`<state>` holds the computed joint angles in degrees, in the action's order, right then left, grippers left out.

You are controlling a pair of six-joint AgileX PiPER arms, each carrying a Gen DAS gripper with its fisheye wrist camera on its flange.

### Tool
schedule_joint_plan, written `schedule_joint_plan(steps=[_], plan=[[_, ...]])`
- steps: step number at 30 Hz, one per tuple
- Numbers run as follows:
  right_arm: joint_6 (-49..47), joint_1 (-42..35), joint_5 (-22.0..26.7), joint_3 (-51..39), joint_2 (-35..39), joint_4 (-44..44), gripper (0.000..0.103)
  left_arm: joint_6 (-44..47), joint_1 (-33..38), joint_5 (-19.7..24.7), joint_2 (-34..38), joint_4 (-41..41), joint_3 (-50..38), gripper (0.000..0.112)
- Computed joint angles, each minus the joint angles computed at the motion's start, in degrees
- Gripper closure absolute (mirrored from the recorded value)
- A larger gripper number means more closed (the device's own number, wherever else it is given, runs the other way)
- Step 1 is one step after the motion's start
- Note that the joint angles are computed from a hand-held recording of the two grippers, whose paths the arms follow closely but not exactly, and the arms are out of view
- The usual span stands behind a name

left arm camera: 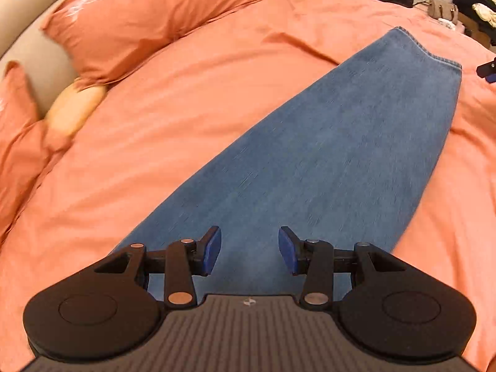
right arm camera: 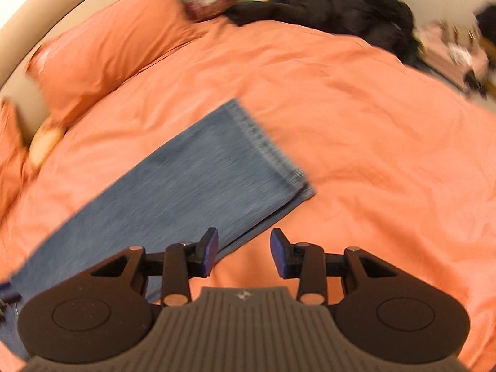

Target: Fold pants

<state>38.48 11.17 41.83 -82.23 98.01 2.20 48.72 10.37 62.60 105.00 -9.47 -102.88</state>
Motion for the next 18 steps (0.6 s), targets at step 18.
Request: schedule_joint_plan(steps=[18], plan=[[-18.68,-10.79,-18.38,6.37,11.03,30.99,0.066,-7.68,-13.27,5.35,29.37,5.97,-34.41,0.08]])
